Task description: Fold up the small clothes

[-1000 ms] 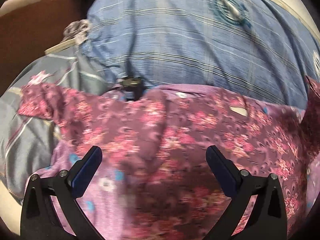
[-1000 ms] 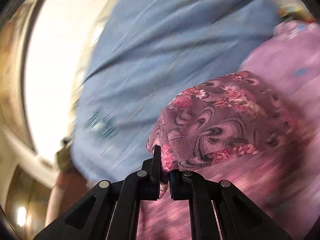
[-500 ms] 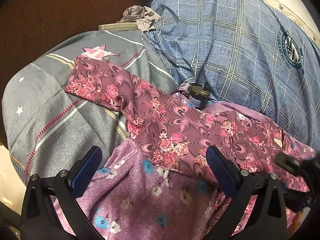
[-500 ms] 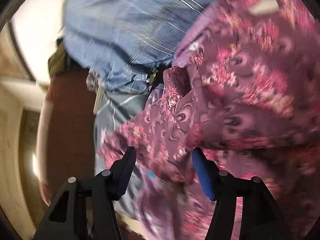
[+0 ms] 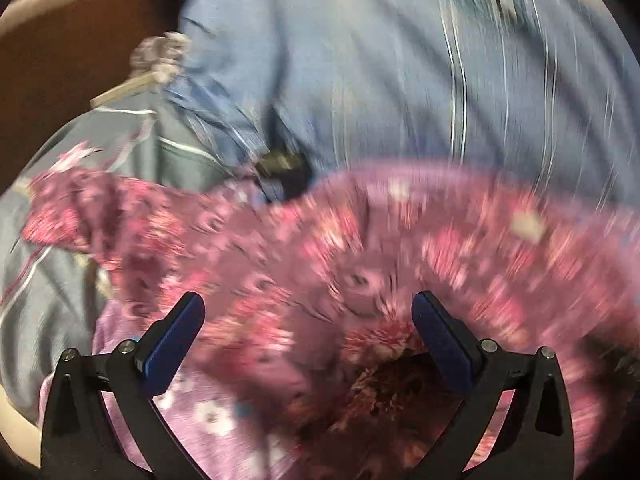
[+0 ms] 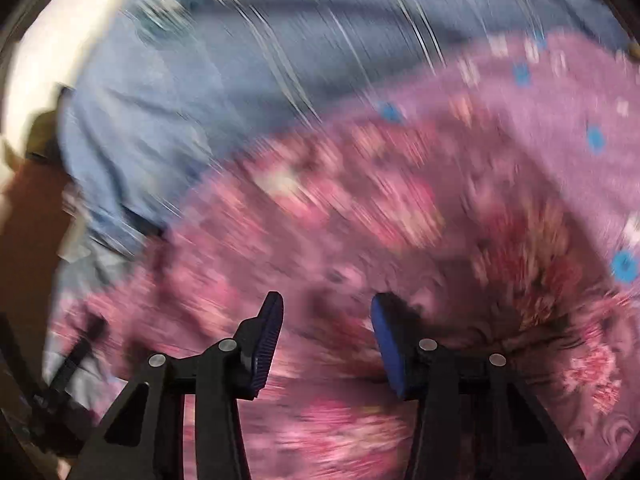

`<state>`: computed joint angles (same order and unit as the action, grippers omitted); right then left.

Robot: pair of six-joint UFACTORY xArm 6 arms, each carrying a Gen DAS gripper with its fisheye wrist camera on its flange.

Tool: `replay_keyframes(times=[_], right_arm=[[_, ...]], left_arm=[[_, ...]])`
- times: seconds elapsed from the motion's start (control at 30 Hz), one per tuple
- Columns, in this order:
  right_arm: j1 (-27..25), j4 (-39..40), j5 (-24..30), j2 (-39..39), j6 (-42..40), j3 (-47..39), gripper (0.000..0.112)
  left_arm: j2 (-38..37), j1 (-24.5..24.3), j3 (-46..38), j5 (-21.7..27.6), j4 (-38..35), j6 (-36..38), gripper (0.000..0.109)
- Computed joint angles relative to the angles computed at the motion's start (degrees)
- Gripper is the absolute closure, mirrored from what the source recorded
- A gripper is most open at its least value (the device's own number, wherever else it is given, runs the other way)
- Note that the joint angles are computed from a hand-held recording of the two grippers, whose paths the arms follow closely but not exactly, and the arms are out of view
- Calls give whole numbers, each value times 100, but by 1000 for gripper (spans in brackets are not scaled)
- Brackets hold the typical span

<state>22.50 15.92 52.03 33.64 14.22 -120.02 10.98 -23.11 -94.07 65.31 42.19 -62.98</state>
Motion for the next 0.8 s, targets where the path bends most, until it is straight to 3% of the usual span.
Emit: replay_keyframes(times=[0.03,0.1,0.17,0.23,0.37,0.47,0.53,0.63,0.8], right_arm=[[23,-173,-230,-105,-32,166,79],[29,-250,28,-87,-240,-9,75],[-21,63,103,-158,-473,33,65],[-79,314,54,-217,-571,189,63],[-83,213,-183,-393,-739,509,63],[126,-519,-393,-438,-601,633,62],[281,-980,-425,-268,-463,468,60],[351,-1265,-421,-259,-443,459,56],[314,-1101,-319,-167,-357,294,53]], left_arm=[[430,4,-437,456,-329,409,7],[570,53,-652,649,-646,507,9],[167,159,-301,245,-755,328,10],[-486,198,303,-116,-398,-75,10],[-1668,373,1323,171,308,-1293,10],[-2289,759,1889,278,249,-1926,10],[-2541,1141,2124,277,-55,-1890,10],[-2787,1677,2441,-199,-372,-1715,10],[-2735,2597,2710,-1565,-1929,-600,14]])
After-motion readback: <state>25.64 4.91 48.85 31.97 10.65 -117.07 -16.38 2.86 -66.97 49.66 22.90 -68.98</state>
